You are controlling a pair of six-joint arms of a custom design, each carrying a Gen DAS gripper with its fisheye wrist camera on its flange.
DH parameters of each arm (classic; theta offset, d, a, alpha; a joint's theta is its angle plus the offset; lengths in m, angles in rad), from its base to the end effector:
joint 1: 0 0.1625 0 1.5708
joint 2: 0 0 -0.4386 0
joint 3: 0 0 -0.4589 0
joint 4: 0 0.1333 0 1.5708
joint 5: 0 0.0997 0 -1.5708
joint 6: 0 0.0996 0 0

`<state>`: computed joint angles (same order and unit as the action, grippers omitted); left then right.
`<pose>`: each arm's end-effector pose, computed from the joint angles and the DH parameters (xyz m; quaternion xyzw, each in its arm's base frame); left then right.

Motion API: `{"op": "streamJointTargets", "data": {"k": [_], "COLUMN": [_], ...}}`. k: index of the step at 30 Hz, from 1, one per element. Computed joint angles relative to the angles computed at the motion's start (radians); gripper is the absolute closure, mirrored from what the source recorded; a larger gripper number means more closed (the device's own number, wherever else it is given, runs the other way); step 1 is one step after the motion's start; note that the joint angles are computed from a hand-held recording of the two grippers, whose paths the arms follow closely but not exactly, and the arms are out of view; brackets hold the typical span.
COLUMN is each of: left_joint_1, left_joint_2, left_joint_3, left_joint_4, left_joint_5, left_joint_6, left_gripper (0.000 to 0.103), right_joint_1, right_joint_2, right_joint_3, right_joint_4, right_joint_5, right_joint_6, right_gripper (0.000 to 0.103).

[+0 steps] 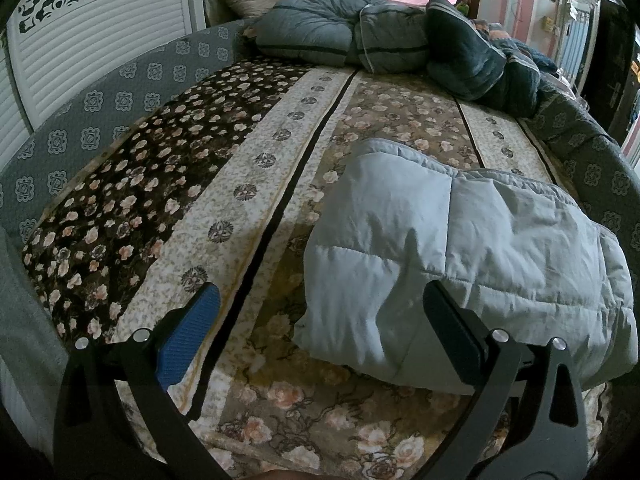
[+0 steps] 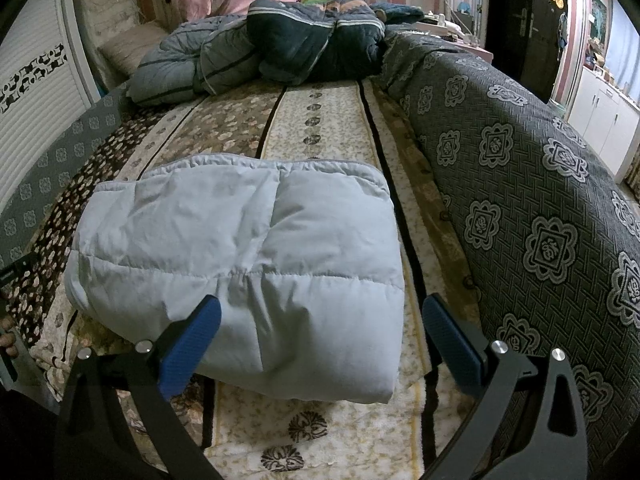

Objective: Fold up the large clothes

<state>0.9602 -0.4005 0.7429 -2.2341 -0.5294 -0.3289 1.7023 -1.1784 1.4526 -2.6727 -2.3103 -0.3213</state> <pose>-0.3631 -0.9013 0.1631 0.0415 0.8590 -0.3459 0.3752 0.1615 -0.7161 0.4671 0.0500 -0.8645 0.3419 0.3649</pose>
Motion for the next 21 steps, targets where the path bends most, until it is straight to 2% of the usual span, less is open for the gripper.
{"op": "streamJointTargets", "data": {"k": [21], "left_joint_1": [0.000], "left_joint_2": [-0.010], "left_joint_3": [0.016], "left_joint_4": [-0.001], "left_joint_5": [-0.014], "left_joint_6": [-0.006], "left_gripper": [0.003], "right_joint_1": [-0.001], "right_joint_2": [0.000], "right_joint_3": [-0.003], "right_joint_4": [0.007], "right_joint_5": [0.003], "right_joint_6": [-0.012], "right_gripper": [0.002]}}
